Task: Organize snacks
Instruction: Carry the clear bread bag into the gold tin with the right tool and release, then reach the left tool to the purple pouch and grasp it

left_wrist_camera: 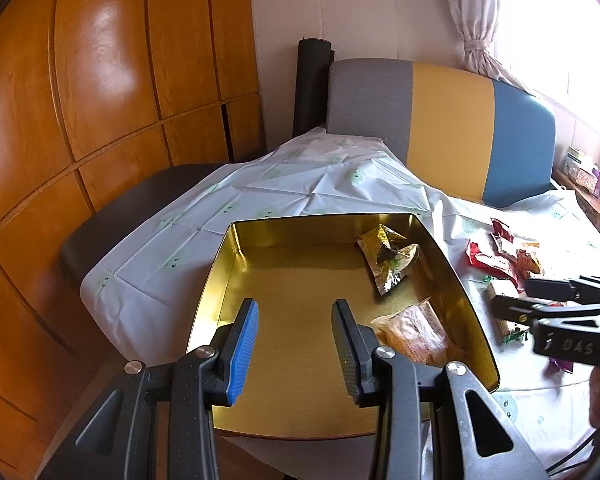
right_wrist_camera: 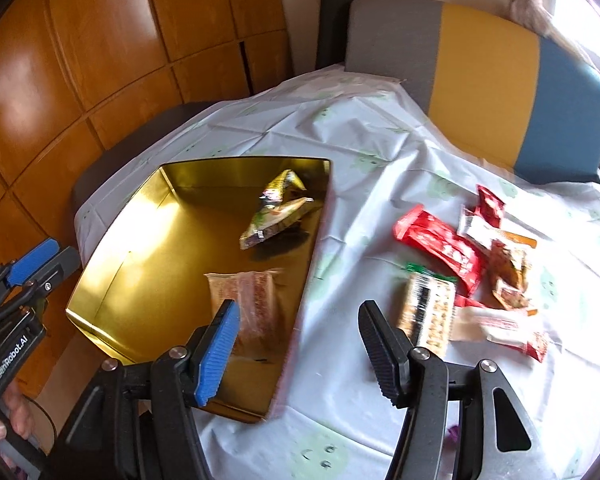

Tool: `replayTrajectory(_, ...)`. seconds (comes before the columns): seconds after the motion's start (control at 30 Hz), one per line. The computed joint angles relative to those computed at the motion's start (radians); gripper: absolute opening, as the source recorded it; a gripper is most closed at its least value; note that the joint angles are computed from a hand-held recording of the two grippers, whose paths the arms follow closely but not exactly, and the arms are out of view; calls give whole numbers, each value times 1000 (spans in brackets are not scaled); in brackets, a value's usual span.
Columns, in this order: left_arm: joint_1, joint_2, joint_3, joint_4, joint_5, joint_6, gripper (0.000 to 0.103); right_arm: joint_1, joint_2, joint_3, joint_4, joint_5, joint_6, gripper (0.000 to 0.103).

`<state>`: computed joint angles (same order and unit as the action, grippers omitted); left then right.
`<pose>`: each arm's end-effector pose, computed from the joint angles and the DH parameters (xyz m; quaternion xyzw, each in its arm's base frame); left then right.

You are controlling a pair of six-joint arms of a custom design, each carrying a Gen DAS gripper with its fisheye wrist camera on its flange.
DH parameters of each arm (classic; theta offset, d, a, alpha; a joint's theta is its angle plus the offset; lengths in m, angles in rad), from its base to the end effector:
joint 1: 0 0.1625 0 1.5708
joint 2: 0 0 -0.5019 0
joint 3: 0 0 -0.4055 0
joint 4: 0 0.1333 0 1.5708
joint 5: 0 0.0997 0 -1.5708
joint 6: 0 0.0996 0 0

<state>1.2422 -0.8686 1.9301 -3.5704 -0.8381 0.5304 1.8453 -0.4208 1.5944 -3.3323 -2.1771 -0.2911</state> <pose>-0.0175 -0.6708 0.2282 0.1996 0.8246 -0.3877 0.3604 0.2752 -0.6948 -0.0192 0.1718 -0.9013 0.2741 0.2880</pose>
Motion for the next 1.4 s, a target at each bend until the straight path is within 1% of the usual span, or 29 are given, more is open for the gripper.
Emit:
replayTrajectory(0.27,-11,6,3,3,2,13,38,-21,-58,79,-75,-49,0,67)
replayTrajectory(0.47,-20,14,6,6,-1,28,38,-42,-107,136,-130,-100,1,69)
replayTrajectory(0.7,-34,26,10,16,-2,46,38,-70,-162,197,-204,-153,-7,70)
replayTrajectory(0.83,-44,37,10,28,-7,62,38,-88,-189,227,-256,-184,-20,78)
replayTrajectory(0.9,-51,42,10,37,-13,69,38,-98,-202,239,-276,-200,-27,79)
replayTrajectory(0.97,-57,47,10,43,-21,78,38,-113,-217,250,-292,-213,-23,83)
replayTrajectory(1.07,-69,59,10,60,-35,91,38,-141,-236,270,-322,-230,-3,84)
replayTrajectory(1.13,-77,68,7,76,-43,102,38,-165,-250,288,-348,-231,33,84)
replayTrajectory(1.2,-85,76,6,90,-50,108,38,-191,-269,312,-353,-216,97,84)
replayTrajectory(1.27,-94,88,5,110,-56,114,38,-209,-293,325,-300,-216,192,84)
replayTrajectory(1.33,-101,100,2,125,-62,121,38,-217,-303,332,-324,-200,211,84)
replayTrajectory(1.4,-108,110,0,144,-68,120,38,-218,-304,332,-338,-205,214,84)
